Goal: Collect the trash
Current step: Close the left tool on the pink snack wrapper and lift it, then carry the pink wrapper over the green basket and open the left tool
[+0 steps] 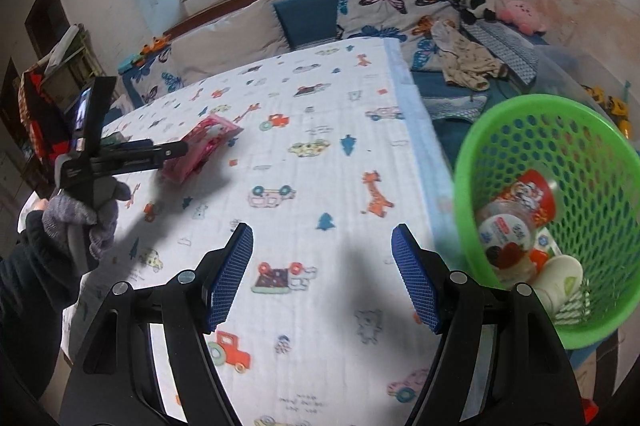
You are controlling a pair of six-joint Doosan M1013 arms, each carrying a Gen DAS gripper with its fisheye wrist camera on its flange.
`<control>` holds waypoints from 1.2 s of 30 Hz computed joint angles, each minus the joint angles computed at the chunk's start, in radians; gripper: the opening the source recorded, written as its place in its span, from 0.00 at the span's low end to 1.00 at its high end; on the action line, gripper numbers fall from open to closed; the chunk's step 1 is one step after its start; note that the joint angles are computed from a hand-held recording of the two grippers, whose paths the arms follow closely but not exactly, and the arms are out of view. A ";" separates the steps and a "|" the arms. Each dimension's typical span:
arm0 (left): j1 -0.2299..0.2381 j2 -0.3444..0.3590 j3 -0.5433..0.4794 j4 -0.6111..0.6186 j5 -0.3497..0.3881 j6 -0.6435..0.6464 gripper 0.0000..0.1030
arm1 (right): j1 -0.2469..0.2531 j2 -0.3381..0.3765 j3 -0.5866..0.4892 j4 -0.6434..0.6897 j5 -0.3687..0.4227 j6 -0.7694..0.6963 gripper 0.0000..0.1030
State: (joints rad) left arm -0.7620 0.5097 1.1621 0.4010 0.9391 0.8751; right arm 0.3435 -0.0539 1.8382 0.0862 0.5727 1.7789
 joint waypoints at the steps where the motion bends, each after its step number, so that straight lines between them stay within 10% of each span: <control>1: 0.003 0.005 -0.004 -0.007 -0.003 0.010 0.90 | 0.002 0.007 -0.006 0.005 0.003 -0.005 0.70; 24: 0.016 0.032 -0.011 -0.122 -0.027 0.109 0.47 | 0.033 0.122 -0.104 0.047 0.020 -0.060 0.70; 36: -0.001 -0.034 0.074 -0.146 -0.082 0.101 0.45 | 0.061 0.173 -0.147 0.118 0.028 -0.128 0.62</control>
